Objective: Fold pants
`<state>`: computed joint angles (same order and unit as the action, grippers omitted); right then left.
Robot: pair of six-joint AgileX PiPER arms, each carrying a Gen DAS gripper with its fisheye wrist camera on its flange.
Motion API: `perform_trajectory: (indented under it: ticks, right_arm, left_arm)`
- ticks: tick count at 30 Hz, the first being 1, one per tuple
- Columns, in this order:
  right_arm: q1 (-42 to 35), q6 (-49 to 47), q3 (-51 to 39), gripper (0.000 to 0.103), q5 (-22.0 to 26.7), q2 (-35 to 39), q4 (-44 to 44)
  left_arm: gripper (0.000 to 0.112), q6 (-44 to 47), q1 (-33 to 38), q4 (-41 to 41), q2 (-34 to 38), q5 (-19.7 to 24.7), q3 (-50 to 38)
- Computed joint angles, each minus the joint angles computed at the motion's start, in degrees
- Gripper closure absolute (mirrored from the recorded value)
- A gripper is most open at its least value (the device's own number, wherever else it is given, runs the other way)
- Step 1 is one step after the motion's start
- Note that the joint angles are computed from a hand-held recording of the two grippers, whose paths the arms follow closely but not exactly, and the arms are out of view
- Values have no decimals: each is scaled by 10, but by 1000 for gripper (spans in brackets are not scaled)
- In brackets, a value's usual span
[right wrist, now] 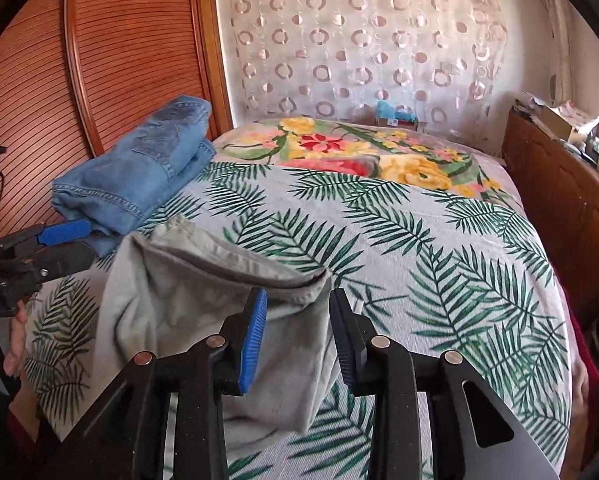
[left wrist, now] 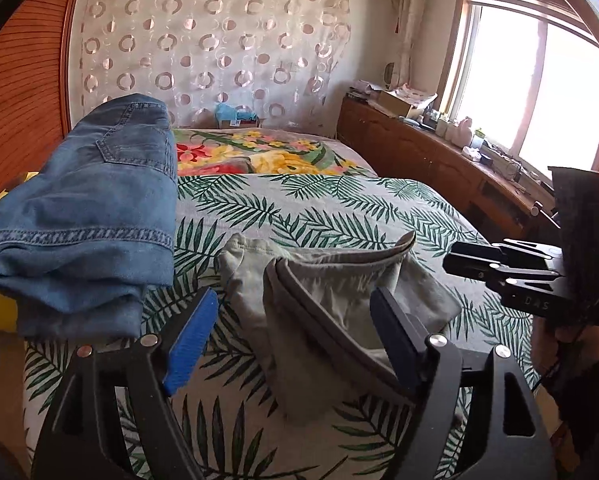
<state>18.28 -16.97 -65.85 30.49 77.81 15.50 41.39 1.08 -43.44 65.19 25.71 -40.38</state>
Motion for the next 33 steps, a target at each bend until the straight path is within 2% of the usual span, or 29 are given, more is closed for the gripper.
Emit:
perform_trajectory:
  ticks: [3, 10, 14, 18, 28, 33]
  right_arm:
    - [1, -46, 40, 69, 16, -45, 50]
    - [42, -51, 122, 69, 31, -137, 69]
    - [92, 4, 135, 69, 31, -162, 16]
    - [126, 42, 144, 69, 30, -167, -14]
    - [151, 53, 154, 68, 36, -148, -21]
    - [182, 126, 146, 68, 35, -120, -103]
  left_arm:
    - [33, -37, -4, 44, -24, -4, 23]
    - [33, -20, 32, 42, -87, 22, 75]
    - [33, -9, 57, 41, -113, 43, 89]
    - [33, 20, 88, 26, -128, 62, 100]
    - [33, 28, 93, 19, -135, 64, 111]
    - [33, 17, 82, 25, -132, 58, 112]
